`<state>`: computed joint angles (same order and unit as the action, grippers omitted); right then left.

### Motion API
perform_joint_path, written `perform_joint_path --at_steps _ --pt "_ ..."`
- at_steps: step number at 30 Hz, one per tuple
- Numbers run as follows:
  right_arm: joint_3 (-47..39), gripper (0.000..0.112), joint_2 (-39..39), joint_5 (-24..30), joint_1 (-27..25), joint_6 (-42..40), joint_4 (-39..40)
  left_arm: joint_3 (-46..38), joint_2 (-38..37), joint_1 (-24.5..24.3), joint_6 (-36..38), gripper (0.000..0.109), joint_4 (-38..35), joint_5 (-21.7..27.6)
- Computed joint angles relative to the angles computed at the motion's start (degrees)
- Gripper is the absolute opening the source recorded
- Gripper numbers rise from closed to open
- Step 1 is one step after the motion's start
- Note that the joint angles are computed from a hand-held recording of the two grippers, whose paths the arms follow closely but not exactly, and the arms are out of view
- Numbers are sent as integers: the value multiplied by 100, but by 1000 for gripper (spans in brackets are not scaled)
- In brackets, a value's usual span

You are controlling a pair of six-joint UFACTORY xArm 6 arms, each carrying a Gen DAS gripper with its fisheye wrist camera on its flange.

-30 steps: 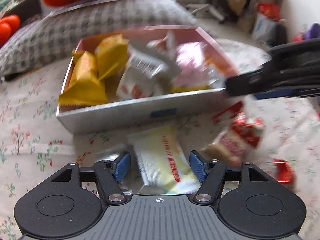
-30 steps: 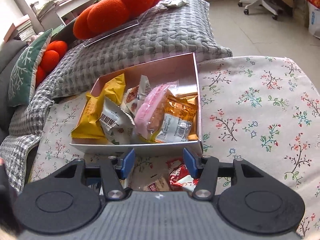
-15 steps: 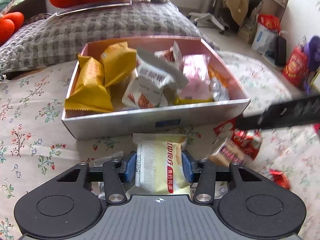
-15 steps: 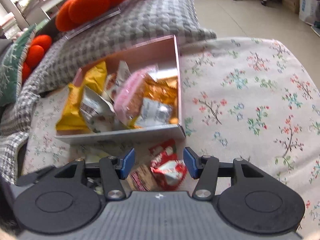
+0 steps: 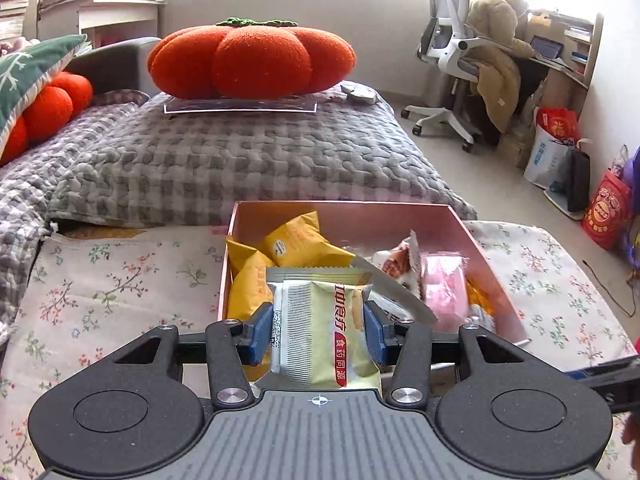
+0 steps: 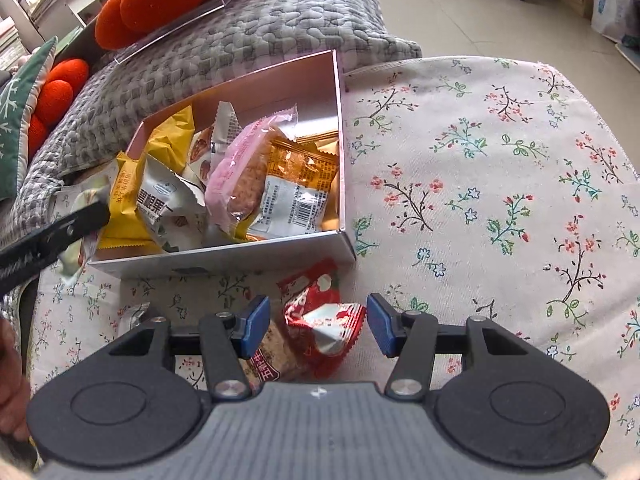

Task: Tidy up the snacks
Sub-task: 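Place the white wafer pack into the box with the left tool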

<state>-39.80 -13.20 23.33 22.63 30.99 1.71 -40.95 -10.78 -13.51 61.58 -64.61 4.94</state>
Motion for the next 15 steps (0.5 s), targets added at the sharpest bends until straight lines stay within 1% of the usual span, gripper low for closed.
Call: perform_joint_path --at_steps 2,4,7,10,12,15 --pt "-5 50 18 -10 -1 -37 33 -134 130 -23 290 45 -282 -96" --pt "-9 51 37 -13 -2 -49 41 -375 362 -51 879 45 -905 -167" --pt "-50 51 123 16 0 -86 53 -622 634 -102 1544 46 -1547 -243" --pt "-94 51 242 -6 1 -79 2 -714 847 -110 1775 48 -1583 -303" --pt "-104 51 283 -50 -7 -49 -81 -749 894 -105 2119 48 -1827 -357" --pt "-117 50 302 -81 -18 -85 -89 -728 807 -67 2282 57 -1998 -353"
